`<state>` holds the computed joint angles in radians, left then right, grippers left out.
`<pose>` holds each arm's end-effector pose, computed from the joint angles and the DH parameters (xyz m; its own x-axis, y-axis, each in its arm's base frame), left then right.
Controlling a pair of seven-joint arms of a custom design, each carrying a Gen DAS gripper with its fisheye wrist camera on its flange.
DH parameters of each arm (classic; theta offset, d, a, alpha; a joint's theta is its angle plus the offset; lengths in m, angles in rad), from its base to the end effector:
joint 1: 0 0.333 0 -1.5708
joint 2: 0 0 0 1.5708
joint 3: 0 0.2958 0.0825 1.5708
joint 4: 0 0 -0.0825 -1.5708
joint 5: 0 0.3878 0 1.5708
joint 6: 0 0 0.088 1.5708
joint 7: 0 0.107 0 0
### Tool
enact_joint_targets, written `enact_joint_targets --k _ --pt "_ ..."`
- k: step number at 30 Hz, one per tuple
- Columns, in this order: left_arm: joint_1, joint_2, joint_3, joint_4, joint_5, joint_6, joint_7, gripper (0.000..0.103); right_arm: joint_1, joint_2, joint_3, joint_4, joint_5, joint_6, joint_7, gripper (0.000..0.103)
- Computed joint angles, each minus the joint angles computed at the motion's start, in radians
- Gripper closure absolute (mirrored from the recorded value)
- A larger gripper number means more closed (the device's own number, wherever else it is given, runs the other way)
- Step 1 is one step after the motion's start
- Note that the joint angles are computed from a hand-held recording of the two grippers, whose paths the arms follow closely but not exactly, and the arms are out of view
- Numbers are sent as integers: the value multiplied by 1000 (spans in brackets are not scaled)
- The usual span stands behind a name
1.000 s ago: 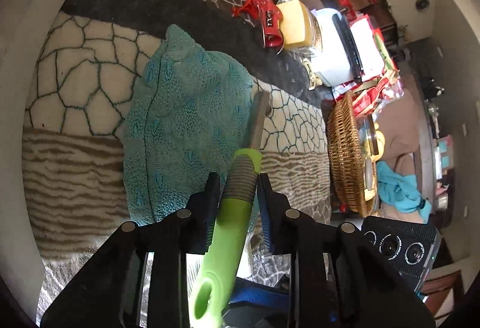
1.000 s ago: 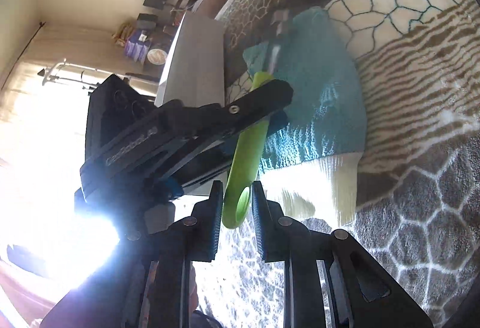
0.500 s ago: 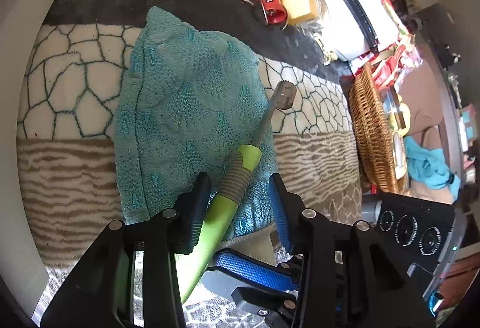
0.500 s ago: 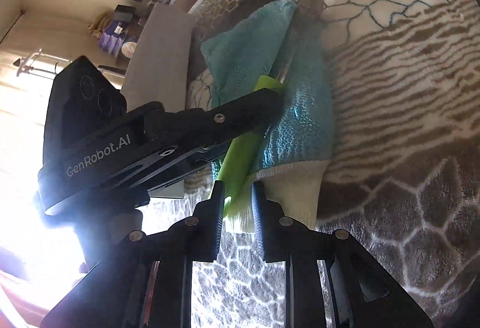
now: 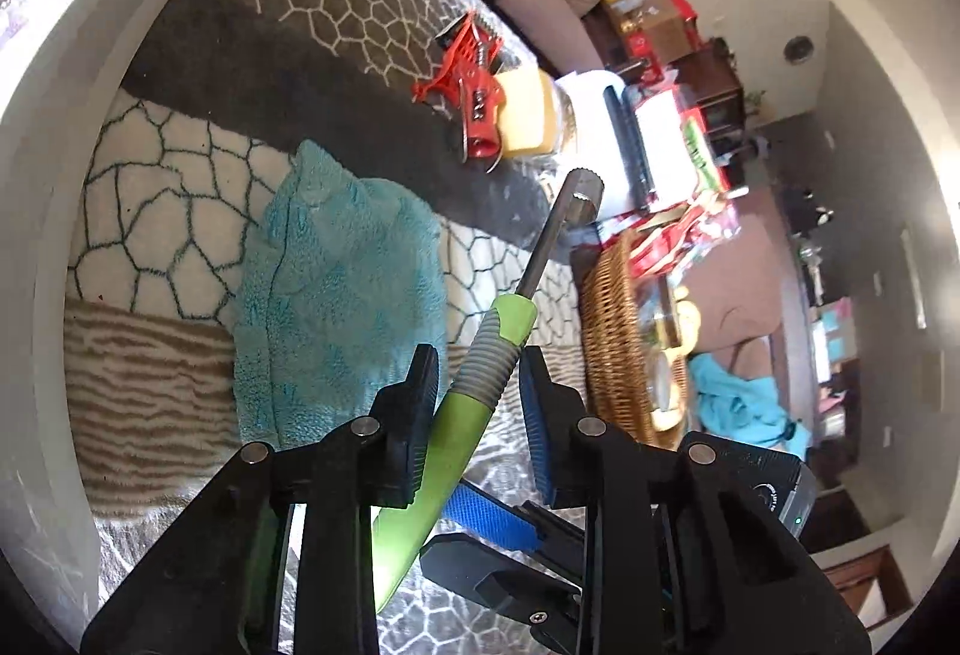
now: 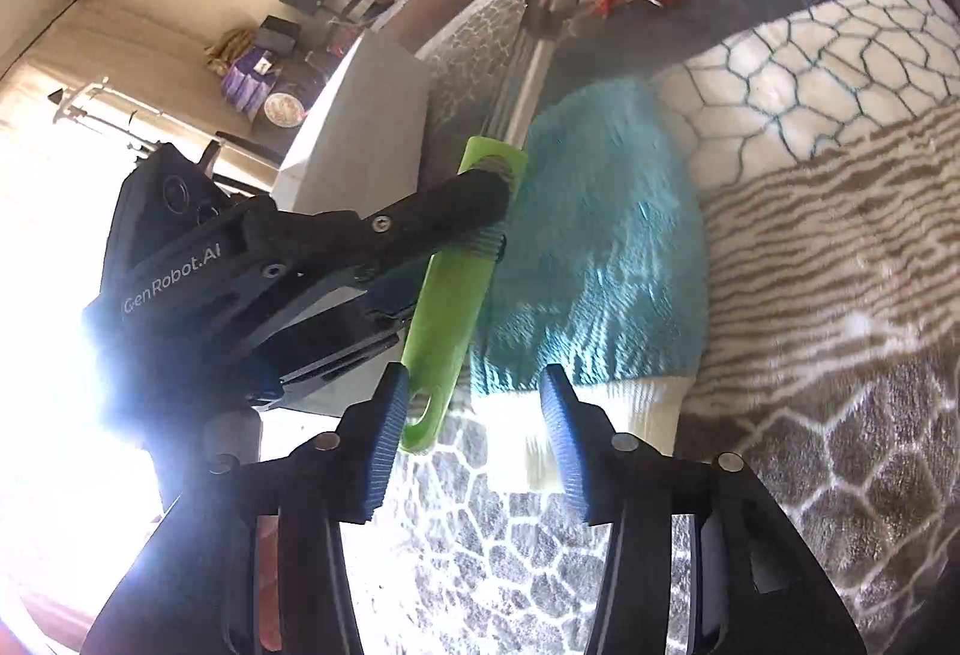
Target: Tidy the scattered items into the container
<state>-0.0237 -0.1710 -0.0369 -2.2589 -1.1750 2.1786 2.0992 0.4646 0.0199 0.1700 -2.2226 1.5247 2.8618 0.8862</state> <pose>0.5145 -0.0664 0.4397 -0.0568 -0.6013 0.7970 -0.9541 -0.2024 -0.2207 0.4711 0.2783 0.3732 0.1161 -0.7098 -0.6948 -0.8930 0.2316 -0.3859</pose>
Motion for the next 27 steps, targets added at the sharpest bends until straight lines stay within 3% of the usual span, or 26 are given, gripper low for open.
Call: enact_joint_targets --k 1,3,6,7,8,9,10,12,13,14,19,20,22,25,27 --pt "0 -16 -2 -5 6 11 9 84 6 -3 6 6 -12 34 -9 51" --pt "-3 -36 16 -10 -42 -10 49 85 18 -6 14 25 -30 75 -49 51" --pt "0 -50 24 -2 -51 -25 76 85 28 5 20 69 76 94 -167 54" --pt "2 -43 27 2 -47 -32 69 85 29 13 20 82 94 88 -186 67" --pt "6 -32 27 6 -38 -33 58 85 29 22 18 88 70 68 -163 94" --pt "10 -30 18 6 -7 -8 34 85 31 41 18 99 -12 65 -80 97" --pt "14 -33 4 2 43 39 7 85 35 62 19 104 -108 80 22 93" --pt "14 -28 8 16 87 33 3 83 36 88 16 86 -292 101 226 93" --pt "13 -40 3 13 115 51 4 74 34 90 13 63 -378 103 325 93" --pt "10 -55 -10 7 171 85 5 64 24 90 17 51 -409 91 364 93" --pt "-32 -84 -86 -31 511 223 -90 49 2 56 7 -22 -665 123 596 88" --pt "-36 -84 -105 -44 595 248 -127 49 -6 43 8 -40 -685 136 619 83" --pt "-45 -67 -132 -62 729 286 -195 49 -25 23 19 -59 -601 149 565 78" --pt "-59 -52 -147 -92 881 318 -285 51 -31 4 13 -78 -553 144 524 77" --pt "-78 -40 -135 -103 917 329 -313 52 -29 -1 10 -76 -504 129 466 77"
